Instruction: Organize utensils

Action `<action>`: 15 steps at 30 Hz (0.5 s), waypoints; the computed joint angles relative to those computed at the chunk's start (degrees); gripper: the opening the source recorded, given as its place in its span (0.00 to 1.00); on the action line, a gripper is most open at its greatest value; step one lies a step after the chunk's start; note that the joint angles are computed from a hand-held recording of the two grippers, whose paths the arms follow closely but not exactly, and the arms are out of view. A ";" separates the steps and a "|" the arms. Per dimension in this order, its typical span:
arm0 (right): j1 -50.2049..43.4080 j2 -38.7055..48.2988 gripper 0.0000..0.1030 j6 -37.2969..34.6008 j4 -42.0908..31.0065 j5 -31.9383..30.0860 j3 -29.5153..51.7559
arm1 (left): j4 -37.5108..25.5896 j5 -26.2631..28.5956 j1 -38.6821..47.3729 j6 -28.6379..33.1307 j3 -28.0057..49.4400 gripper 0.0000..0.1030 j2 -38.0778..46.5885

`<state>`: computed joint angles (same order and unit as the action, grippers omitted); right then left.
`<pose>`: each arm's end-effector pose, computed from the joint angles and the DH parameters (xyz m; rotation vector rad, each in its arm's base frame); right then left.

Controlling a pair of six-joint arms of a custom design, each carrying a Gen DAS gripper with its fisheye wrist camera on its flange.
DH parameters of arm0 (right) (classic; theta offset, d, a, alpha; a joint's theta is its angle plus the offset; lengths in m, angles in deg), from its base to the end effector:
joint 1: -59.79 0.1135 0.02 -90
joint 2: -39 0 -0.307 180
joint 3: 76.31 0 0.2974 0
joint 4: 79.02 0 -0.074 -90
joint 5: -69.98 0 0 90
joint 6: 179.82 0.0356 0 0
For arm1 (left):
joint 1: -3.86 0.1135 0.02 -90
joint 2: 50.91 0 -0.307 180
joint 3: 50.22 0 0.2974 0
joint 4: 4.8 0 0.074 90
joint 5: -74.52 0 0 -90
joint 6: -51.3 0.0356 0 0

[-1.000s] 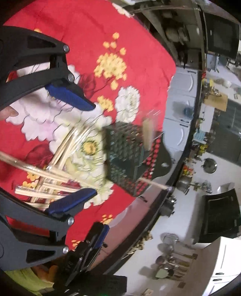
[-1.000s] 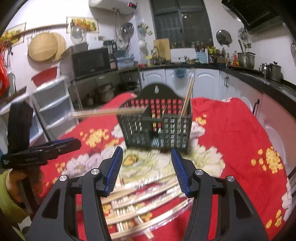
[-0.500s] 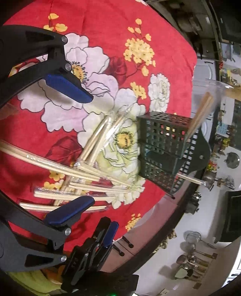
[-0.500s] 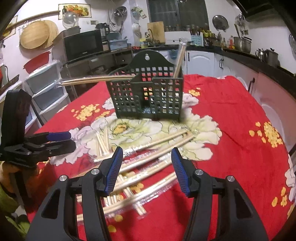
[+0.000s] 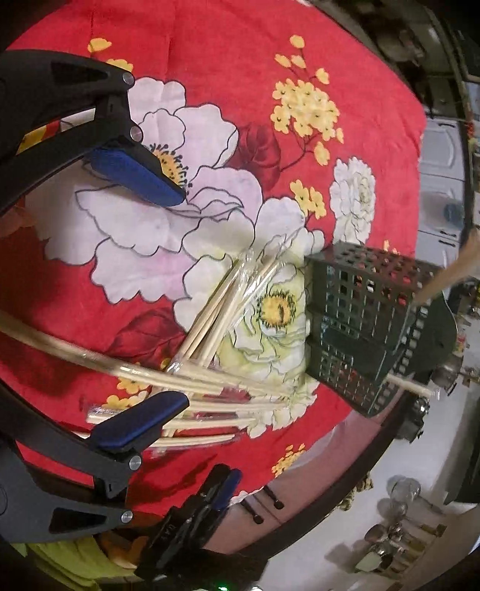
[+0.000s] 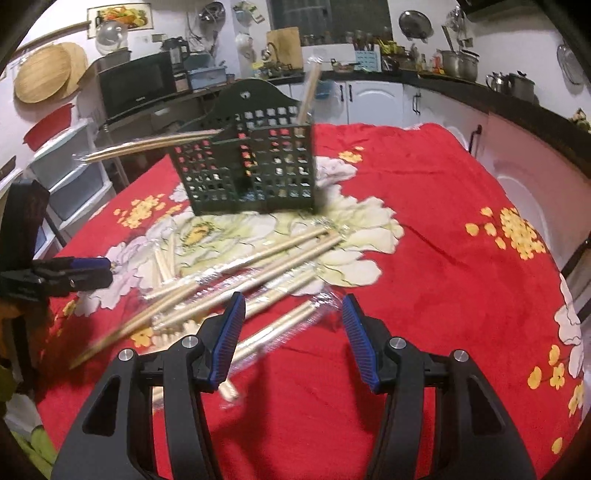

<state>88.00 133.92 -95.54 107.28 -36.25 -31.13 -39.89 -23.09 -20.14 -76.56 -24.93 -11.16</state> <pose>0.2747 0.1587 0.1180 -0.8222 2.2019 0.5249 0.1324 -0.0538 0.1524 -0.3554 2.4262 -0.3244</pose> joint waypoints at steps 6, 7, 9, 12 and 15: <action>-1.32 2.49 0.51 0.91 -2.32 -1.60 2.27 | 5.66 4.86 7.28 2.25 -0.35 0.90 5.24; -1.39 2.99 0.50 1.07 -2.93 -1.71 2.88 | 7.50 7.55 9.69 2.28 -0.80 0.90 6.15; -1.56 3.90 0.48 1.52 -3.92 -2.37 3.99 | 9.62 10.58 12.69 2.31 -1.06 0.88 7.89; -1.79 5.50 0.44 2.67 -5.73 -3.53 6.05 | 11.01 12.10 14.97 2.16 -1.29 0.73 8.16; -1.57 6.67 0.43 3.26 -6.51 -3.76 7.34 | 12.66 16.13 18.40 1.84 -1.63 0.63 9.01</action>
<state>86.43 140.59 -92.27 100.77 -40.01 -23.79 -27.23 -6.96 -1.74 -74.72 -26.56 -2.16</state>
